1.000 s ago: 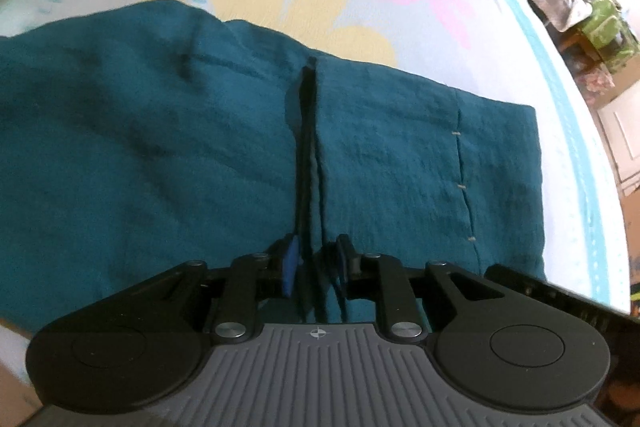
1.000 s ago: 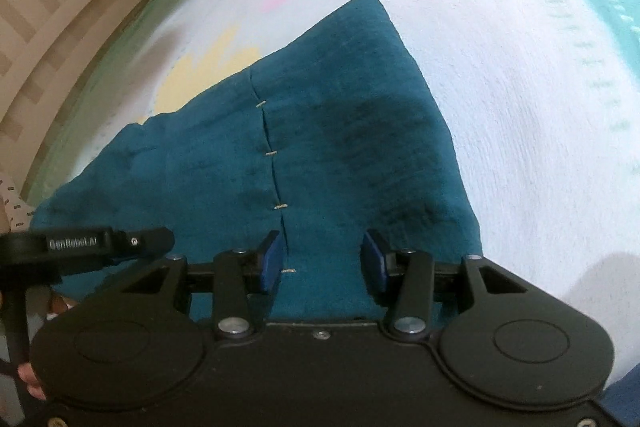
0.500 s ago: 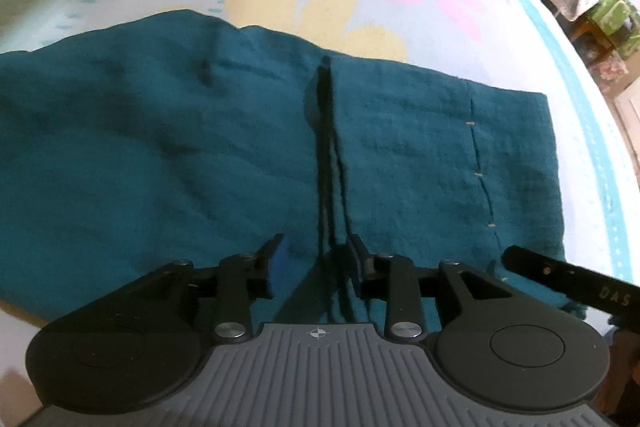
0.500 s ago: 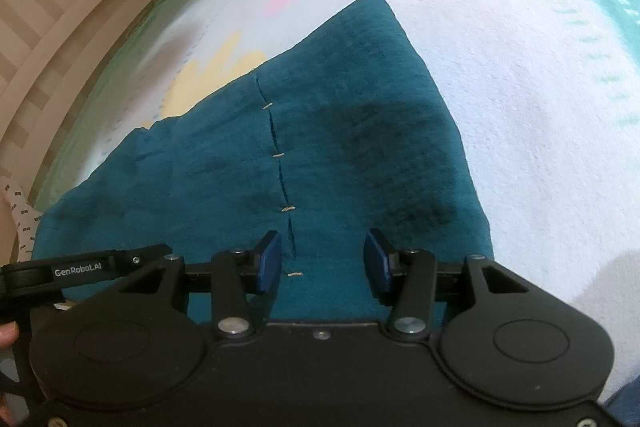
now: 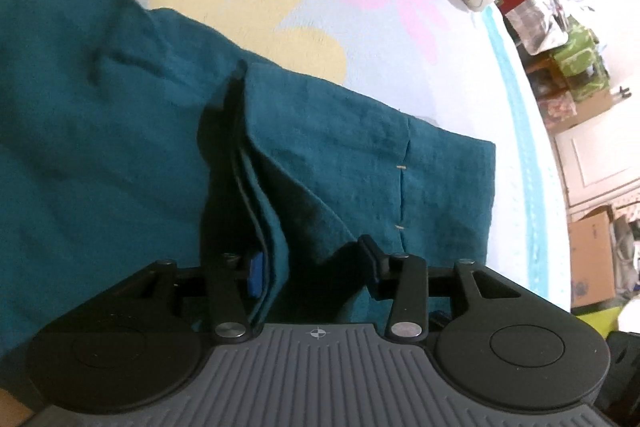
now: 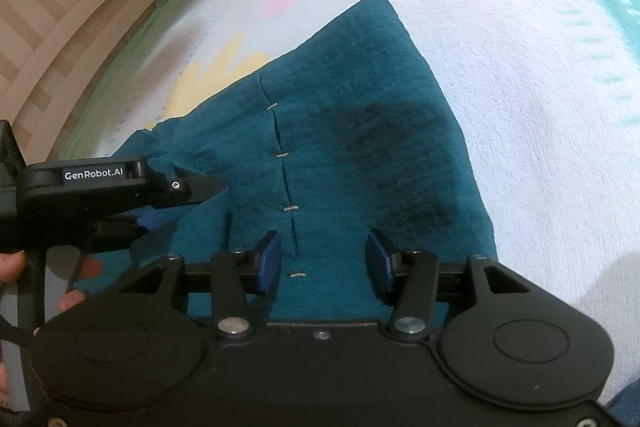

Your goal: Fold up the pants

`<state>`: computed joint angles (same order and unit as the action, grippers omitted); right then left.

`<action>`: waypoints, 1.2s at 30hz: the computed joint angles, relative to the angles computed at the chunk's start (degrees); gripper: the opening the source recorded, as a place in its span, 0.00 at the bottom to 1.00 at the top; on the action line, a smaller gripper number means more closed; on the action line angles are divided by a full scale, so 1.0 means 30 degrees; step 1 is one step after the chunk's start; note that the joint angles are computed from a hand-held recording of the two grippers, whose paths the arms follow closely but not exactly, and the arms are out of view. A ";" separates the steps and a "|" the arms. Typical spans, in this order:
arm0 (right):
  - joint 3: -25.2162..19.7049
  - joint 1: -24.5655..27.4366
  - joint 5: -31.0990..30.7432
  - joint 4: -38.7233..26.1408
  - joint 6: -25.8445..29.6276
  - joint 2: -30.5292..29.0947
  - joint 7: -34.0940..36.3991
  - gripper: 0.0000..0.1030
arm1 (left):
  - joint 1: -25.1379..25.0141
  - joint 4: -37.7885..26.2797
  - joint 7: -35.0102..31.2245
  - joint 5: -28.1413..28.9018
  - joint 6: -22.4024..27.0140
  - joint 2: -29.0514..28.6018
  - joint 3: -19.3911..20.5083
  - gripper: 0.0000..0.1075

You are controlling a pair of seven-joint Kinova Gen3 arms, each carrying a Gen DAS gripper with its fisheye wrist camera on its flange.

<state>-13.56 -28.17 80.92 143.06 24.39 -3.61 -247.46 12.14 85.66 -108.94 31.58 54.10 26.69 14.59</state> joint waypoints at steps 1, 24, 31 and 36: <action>0.0020 0.0012 0.0044 0.0014 -0.0038 -0.0020 -0.0016 0.56 | -0.0199 0.0222 -0.0400 0.0140 -0.0023 -0.0098 0.0106 0.40; -0.0066 0.0006 -0.0469 -0.0157 0.0093 0.0072 0.0595 0.56 | -0.4593 0.2798 -0.4357 0.6148 0.2160 -0.0357 -0.0575 0.42; -0.0064 0.0028 -0.0448 -0.0162 0.0067 0.0076 0.0603 0.56 | -0.3070 0.1609 -0.2957 0.3850 0.2094 -0.0331 -0.1061 0.42; -0.0074 0.0004 -0.0362 -0.0150 0.0085 0.0089 0.0469 0.56 | -0.2200 0.1304 -0.2407 0.2363 0.1507 -0.0498 -0.0871 0.42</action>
